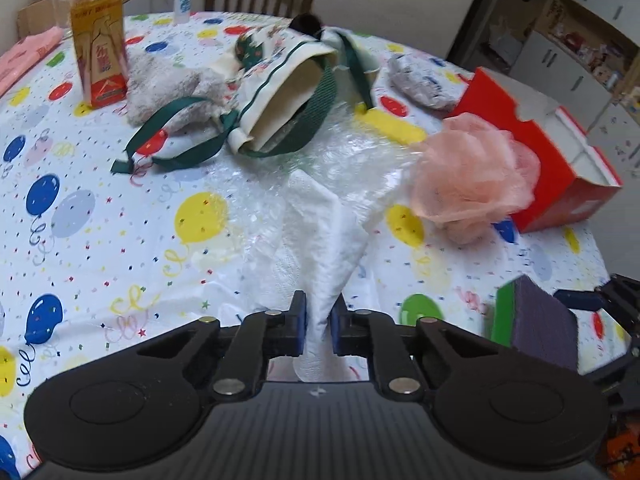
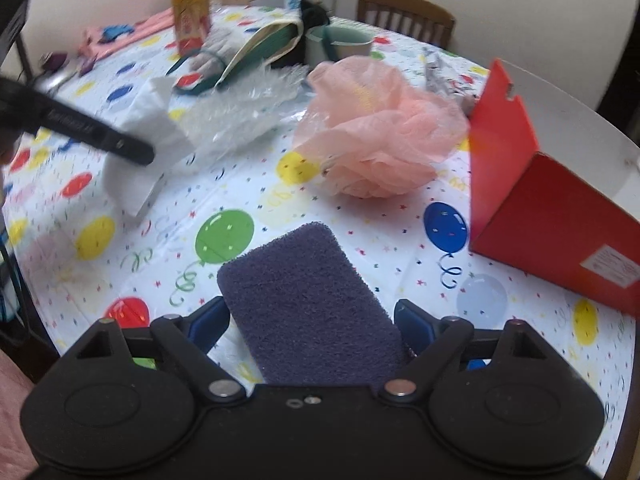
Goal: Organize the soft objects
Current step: 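Carry the napkin with the left tool while the right tool carries the sponge into the shoebox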
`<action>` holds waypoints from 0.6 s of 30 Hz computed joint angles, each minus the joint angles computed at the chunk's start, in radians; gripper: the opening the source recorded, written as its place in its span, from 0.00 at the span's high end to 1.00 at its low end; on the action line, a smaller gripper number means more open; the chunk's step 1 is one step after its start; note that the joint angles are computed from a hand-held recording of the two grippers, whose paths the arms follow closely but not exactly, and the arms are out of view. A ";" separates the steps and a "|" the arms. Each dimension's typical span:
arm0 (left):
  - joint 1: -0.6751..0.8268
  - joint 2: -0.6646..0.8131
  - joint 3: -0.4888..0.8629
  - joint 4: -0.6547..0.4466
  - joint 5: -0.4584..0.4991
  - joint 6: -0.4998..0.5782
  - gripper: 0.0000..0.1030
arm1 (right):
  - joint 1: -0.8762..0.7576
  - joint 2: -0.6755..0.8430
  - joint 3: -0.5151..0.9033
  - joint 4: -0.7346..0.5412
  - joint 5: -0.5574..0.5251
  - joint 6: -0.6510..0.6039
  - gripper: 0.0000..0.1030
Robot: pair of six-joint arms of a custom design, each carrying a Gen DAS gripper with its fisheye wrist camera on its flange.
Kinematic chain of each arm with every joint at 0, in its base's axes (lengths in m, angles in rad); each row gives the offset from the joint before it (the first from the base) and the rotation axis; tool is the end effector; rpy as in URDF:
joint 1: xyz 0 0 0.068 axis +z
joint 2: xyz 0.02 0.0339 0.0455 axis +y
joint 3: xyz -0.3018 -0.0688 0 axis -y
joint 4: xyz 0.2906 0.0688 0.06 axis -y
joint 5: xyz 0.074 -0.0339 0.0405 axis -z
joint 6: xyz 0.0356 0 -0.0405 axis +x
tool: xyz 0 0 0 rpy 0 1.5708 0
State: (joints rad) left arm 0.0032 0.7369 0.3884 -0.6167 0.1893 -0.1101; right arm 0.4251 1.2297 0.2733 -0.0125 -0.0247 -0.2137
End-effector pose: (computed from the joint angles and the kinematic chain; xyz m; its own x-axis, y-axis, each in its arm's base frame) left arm 0.1522 -0.0062 0.1839 -0.8286 -0.1106 -0.5488 0.0130 0.9762 -0.2163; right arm 0.1797 0.0823 0.1047 -0.6437 -0.5241 -0.5576 -0.5746 0.8123 -0.1002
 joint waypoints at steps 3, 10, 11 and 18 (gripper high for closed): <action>-0.012 -0.031 0.028 -0.037 0.014 0.028 0.90 | -0.009 -0.075 0.003 -0.054 -0.005 0.051 0.14; -0.105 -0.009 0.119 -0.041 0.022 0.017 0.90 | -0.072 -0.256 0.062 -0.228 -0.020 0.099 0.14; -0.126 0.002 0.133 -0.033 0.014 0.007 0.90 | -0.085 -0.274 0.075 -0.249 -0.025 0.094 0.14; -0.264 0.133 0.234 0.059 -0.030 -0.032 0.90 | -0.225 -0.319 0.174 -0.328 -0.085 0.024 0.14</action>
